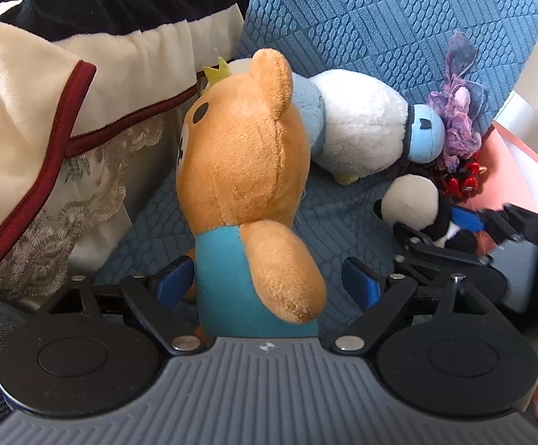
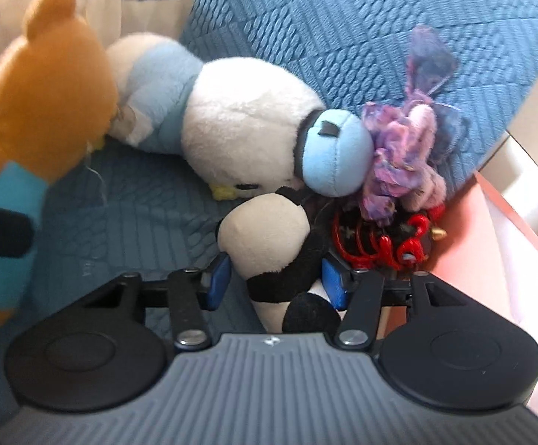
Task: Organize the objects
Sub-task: 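Close the left tool on the orange bear while the right tool grasps the panda, then carry the bear in the left tool into the pink box while the right tool carries the panda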
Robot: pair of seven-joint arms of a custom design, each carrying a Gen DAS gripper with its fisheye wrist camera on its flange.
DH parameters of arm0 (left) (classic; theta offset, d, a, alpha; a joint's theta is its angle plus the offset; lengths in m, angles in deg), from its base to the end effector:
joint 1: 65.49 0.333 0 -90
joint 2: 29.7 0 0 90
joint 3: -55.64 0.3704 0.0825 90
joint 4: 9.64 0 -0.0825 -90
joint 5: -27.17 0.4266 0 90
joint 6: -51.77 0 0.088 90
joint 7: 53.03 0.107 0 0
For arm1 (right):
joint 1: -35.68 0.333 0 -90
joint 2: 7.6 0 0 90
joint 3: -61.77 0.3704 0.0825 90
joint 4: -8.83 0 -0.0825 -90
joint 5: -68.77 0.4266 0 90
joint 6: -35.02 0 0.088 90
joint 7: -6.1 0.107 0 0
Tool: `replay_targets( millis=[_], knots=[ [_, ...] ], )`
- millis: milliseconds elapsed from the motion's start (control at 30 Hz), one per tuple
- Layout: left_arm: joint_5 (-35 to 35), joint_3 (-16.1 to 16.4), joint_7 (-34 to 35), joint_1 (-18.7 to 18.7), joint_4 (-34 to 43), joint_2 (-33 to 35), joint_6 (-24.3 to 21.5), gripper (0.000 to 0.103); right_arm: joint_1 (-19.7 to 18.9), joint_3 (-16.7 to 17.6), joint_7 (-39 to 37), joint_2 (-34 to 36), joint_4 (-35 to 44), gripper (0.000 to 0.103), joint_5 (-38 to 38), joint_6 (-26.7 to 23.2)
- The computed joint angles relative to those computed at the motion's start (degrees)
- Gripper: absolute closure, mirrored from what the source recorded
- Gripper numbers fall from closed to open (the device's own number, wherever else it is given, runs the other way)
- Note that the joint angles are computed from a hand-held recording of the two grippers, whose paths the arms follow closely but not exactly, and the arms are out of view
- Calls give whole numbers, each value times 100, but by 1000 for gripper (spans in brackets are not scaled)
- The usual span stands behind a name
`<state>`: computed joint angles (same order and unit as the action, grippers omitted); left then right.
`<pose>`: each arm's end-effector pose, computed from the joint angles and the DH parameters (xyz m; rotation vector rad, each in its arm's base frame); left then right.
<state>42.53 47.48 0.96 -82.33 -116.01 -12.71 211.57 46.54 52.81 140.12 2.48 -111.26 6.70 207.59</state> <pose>0.6534 -0.3071 0.4647 -1.9258 1.9435 -0.8286 0.6342 0.0899 0.4211 -2.0859 1.5228 -0.9959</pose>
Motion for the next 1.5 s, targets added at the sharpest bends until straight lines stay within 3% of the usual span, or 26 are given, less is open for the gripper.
replay_targets(
  millis=[133, 233, 333, 433, 667, 833, 1167, 1500],
  knots=[
    [-104, -43, 35, 32, -4, -4, -24, 13, -169, 215, -358, -329, -382, 47, 933, 111],
    [-167, -41, -5, 24, 10, 13, 3, 14, -335, 461, -921, -535, -657, 47, 2184, 51],
    [15, 84, -273, -103, 65, 35, -81, 23, -388, 598, -1321, -612, -784, 47, 3176, -29],
    [152, 126, -443, -133, 98, 46, -192, 34, -394, 674, -1624, -683, -851, 48, 3819, -76],
    [285, 167, -855, -146, 62, 45, -125, 42, -412, 792, -2350, -944, -1026, 48, 4886, -56],
    [-42, -58, -740, 11, -48, -125, -75, 44, -374, 840, -3185, -1134, -1142, 48, 5975, -158],
    [-96, -129, -1107, -79, -266, -548, 40, 47, -264, 725, -4284, -1526, -1231, 48, 7282, -453],
    [-860, -401, -922, 31, -100, -640, -271, 50, -381, 639, -4412, -1868, -1060, 48, 7425, -829]
  ],
)
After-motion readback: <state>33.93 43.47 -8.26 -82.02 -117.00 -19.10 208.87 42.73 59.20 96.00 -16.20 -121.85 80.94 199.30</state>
